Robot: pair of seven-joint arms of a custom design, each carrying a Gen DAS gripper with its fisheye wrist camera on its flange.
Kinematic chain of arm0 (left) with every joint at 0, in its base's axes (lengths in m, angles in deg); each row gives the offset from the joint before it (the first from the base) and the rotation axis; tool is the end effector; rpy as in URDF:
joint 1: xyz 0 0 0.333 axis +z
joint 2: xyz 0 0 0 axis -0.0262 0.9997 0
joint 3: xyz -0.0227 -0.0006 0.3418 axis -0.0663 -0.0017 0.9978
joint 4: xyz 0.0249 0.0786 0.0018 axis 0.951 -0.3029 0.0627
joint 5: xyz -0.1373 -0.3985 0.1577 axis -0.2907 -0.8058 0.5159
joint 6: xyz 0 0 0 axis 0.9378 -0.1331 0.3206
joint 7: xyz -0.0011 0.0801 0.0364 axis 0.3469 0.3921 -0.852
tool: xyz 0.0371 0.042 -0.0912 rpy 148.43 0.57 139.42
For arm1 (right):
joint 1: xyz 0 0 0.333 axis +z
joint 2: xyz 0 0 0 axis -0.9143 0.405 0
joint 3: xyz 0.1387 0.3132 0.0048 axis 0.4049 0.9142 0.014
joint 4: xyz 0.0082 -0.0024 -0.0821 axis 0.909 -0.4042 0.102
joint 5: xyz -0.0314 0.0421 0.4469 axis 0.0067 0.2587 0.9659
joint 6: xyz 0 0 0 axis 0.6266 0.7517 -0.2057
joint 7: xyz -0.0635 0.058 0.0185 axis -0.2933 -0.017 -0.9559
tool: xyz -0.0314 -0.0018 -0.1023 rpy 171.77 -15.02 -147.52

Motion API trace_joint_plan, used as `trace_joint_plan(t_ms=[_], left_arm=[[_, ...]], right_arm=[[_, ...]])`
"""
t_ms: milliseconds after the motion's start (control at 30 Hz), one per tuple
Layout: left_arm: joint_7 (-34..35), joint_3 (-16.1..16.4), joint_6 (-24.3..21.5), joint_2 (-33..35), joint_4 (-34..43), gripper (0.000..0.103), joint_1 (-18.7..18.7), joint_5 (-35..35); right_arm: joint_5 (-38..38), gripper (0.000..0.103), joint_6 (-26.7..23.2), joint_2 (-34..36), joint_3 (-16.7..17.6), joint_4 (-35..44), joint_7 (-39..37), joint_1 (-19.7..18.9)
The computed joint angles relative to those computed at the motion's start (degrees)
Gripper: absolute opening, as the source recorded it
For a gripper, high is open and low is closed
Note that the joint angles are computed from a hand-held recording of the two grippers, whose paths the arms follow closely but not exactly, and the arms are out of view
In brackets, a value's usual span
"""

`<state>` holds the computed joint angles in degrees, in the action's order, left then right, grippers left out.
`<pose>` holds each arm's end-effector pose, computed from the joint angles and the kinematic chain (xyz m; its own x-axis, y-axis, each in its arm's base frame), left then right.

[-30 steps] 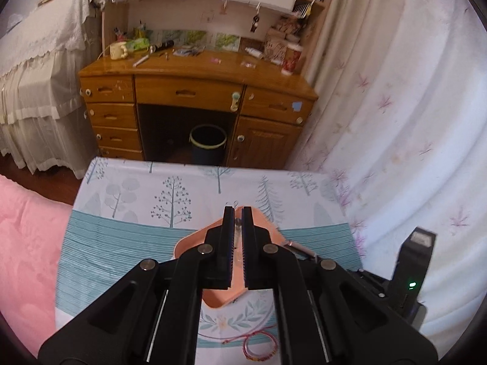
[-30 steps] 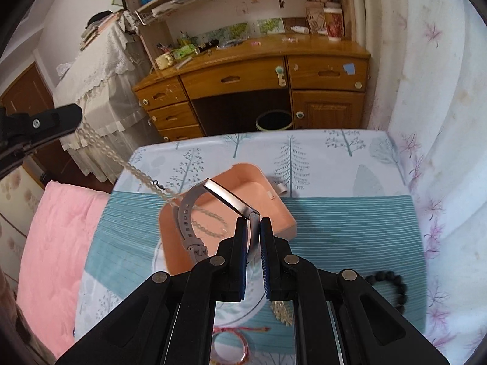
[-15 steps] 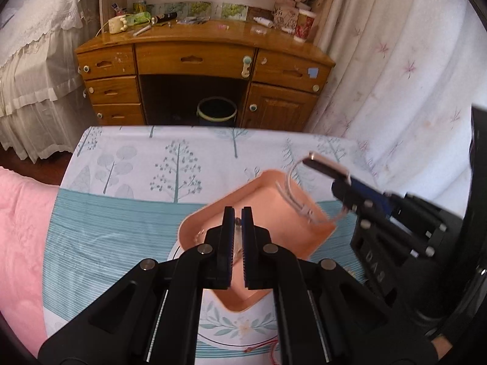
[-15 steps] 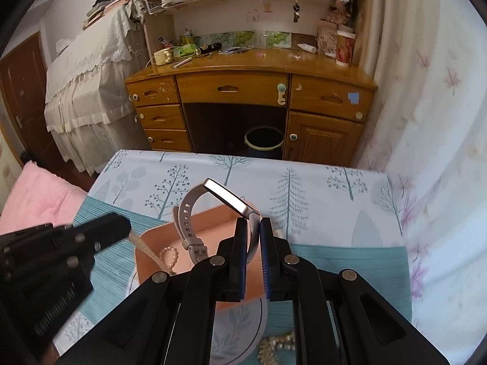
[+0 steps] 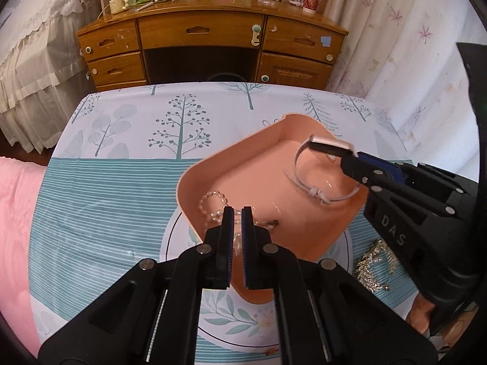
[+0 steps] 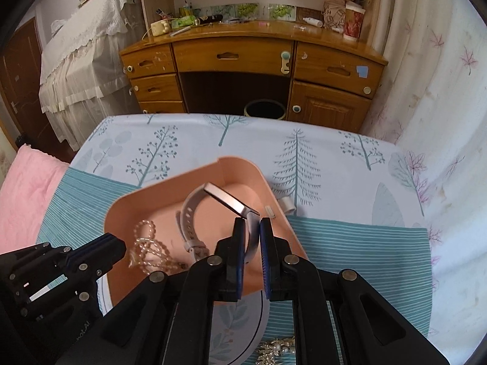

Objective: Organize jewelry
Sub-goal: 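Carry the watch into the pink tray with the right tool while the left tool carries the necklace there, then open both tools to release the watch and necklace inside the tray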

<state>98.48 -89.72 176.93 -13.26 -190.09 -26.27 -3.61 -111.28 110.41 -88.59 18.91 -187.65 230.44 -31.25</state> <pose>0.3867 -0.3862 0.5121 -0.1858 -0.9778 0.0969 -0.8365 0.1056 -0.5377 0.4418 0.4706 0.5099 -0.0060 -1.0000 0.0011 -0.8188 0.0043 -0.5740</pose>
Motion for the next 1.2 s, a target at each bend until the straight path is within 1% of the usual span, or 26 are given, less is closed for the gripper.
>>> trace_joint_plan(t_ms=[200, 233, 300, 333, 367, 500, 600, 667, 733, 800, 867, 967, 1100, 1133, 1200], left_arm=[[-1.72, -0.82, -0.64, -0.62, -0.18, 0.003, 0.18, 1.95], [-2.19, -1.02, -0.89, -0.84, -0.34, 0.003, 0.26, 2.39], [-2.84, -1.17, -1.50, -1.24, -0.61, 0.003, 0.20, 2.76], [-2.85, -1.12, -2.01, -1.41, -0.56, 0.003, 0.02, 2.59], [-2.80, -0.97, -2.30, -1.56, -0.73, 0.003, -0.15, 2.29], [-2.43, -0.46, -3.58, -1.97, -1.02, 0.003, -0.84, 0.57], [-1.42, 0.24, -2.33, -3.02, -2.29, 0.004, -1.53, -1.25], [-1.50, 0.06, -2.88, -3.58, -2.48, 0.005, -1.59, -1.62], [-2.00, -0.34, -3.81, -4.25, -2.62, 0.018, -1.57, -1.51], [-3.10, -0.95, -4.07, -5.09, -2.86, 0.051, -1.36, -0.72], [-6.25, -2.67, -3.71, -7.02, -3.80, 0.060, -0.18, 2.68], [-7.60, -3.36, -4.88, -8.61, -3.92, 0.061, -0.27, 4.96], [-9.00, -3.74, -5.70, -10.81, -4.44, 0.061, -0.83, 6.04], [-9.71, -4.26, -6.20, -11.41, -4.50, 0.061, -0.66, 6.86], [-10.65, -4.78, -6.72, -12.56, -4.82, 0.061, -0.78, 7.90]], right_arm=[[0.44, 0.013, -0.52, 0.82, 0.03, -0.12, -0.66, 0.40], [0.60, 0.019, -0.33, 0.93, 0.01, -0.14, -0.68, 0.49], [0.55, 0.036, -0.05, 0.59, 0.01, -0.41, -0.62, 0.74], [0.45, 0.038, 0.83, 0.21, 0.01, -0.89, -0.36, 0.75], [0.04, 0.039, 1.95, -0.22, 0.03, -1.52, 0.35, 0.72], [1.26, 0.039, 2.99, -1.31, 0.43, -2.36, 0.24, 0.52], [2.71, 0.039, 3.63, -2.43, 0.85, -3.17, -0.57, 0.19], [3.38, 0.039, 4.21, -3.09, 1.20, -3.70, -0.93, 0.00], [3.76, 0.039, 4.45, -3.77, 1.60, -4.22, -0.92, -0.16], [4.29, 0.039, 4.74, -4.65, 1.98, -4.93, -0.95, -0.36], [4.94, 0.040, 5.04, -5.59, 2.39, -5.74, -1.12, -0.56], [6.14, 0.040, 6.36, -7.38, 3.01, -7.51, -1.03, -0.99], [6.87, 0.042, 6.57, -9.72, 4.29, -9.31, -0.63, -1.72], [6.94, 0.042, 6.52, -10.20, 4.66, -9.59, -0.54, -1.90], [7.18, 0.045, 6.81, -11.63, 5.31, -10.68, -0.26, -2.21]])
